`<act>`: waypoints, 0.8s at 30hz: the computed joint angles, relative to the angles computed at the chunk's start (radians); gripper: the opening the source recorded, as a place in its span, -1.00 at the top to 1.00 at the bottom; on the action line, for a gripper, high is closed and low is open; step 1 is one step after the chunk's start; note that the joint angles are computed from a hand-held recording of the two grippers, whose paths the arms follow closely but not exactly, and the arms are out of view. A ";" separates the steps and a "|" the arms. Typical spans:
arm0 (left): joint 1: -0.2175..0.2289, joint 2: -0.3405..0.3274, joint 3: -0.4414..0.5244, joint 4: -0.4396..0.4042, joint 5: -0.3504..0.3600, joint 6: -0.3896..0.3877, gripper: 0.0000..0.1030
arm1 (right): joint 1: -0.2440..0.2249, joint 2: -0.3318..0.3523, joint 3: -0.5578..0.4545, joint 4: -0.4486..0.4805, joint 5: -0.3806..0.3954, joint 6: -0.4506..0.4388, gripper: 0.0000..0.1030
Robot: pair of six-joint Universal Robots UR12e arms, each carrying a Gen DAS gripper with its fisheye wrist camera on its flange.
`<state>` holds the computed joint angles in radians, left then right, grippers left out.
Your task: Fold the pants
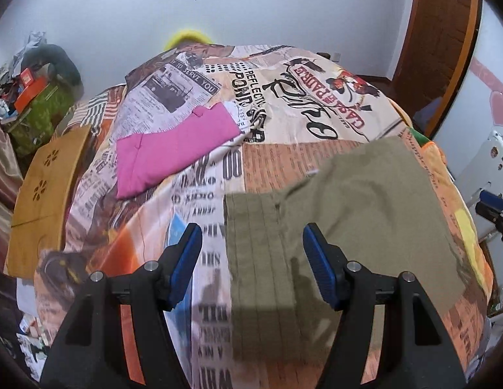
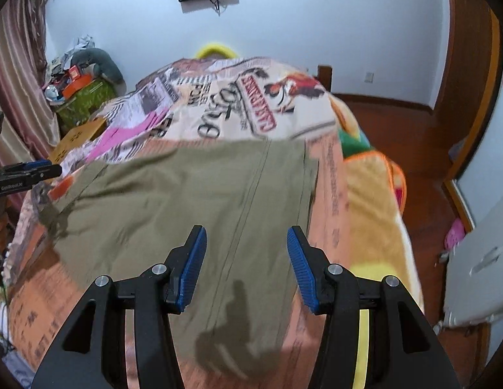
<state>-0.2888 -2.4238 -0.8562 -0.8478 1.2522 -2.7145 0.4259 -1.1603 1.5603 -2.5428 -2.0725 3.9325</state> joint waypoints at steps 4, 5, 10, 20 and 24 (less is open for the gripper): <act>-0.012 -0.060 0.095 -0.041 0.024 -0.004 -0.25 | -0.031 0.005 0.001 -0.014 -0.003 -0.030 0.07; -0.014 -0.078 0.127 -0.062 0.027 -0.007 -0.25 | -0.039 0.006 0.001 -0.014 0.001 -0.032 0.07; -0.022 -0.160 0.272 -0.179 0.031 -0.016 -0.25 | -0.088 0.015 0.009 -0.038 0.045 -0.036 0.07; -0.034 -0.253 0.420 -0.330 0.064 0.009 -0.26 | -0.168 0.068 -0.017 -0.063 0.127 -0.064 0.07; -0.034 -0.257 0.421 -0.338 0.062 0.017 -0.27 | -0.194 0.098 -0.042 -0.046 0.171 -0.089 0.07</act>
<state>-0.3227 -2.6804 -0.4347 -1.1853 1.3142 -2.6977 0.2316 -1.0625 1.5184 -2.5883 -1.9018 3.8436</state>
